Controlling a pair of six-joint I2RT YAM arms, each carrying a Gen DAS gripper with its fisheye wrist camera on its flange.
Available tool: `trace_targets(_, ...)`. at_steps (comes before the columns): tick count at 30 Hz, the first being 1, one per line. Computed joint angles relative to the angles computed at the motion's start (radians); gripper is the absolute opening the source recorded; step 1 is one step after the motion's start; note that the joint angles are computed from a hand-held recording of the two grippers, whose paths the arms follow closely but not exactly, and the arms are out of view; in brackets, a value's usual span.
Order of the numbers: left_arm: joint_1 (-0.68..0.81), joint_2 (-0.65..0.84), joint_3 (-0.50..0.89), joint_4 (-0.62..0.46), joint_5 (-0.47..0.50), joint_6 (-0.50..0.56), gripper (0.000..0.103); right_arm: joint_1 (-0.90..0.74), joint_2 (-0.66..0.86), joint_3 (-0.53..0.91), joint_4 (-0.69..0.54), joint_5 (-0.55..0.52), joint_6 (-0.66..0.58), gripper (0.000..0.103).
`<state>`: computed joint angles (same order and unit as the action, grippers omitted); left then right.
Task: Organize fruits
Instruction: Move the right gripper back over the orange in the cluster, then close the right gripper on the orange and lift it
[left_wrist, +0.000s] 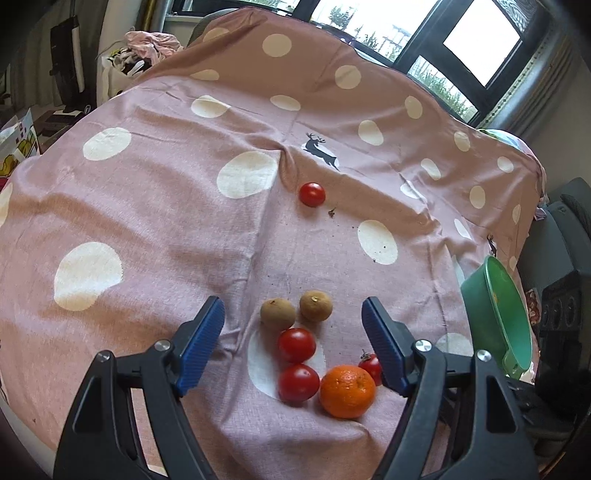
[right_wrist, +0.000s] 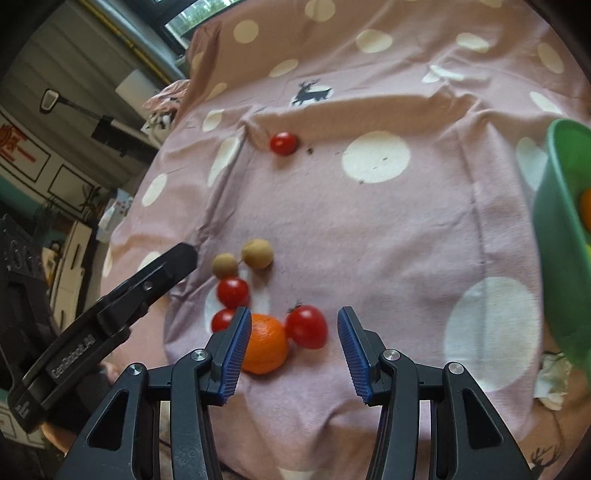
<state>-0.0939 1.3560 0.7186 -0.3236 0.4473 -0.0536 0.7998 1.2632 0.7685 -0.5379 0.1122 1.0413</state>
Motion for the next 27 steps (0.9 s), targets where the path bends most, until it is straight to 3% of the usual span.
trace_targets(6,0.017,0.020,0.012,-0.001,-0.016,-0.030,0.076,0.022,0.039,0.003,0.080,-0.057,-0.042,0.051)
trace_targets(18,0.014,0.014,0.003,0.009,-0.027,-0.039,0.076,0.024,0.189,0.068,0.067,-0.085,-0.051,0.048)
trace_targets(27,0.016,0.007,-0.005,0.021,-0.019,-0.040,0.076,0.033,0.156,0.056,0.068,-0.031,-0.041,0.045)
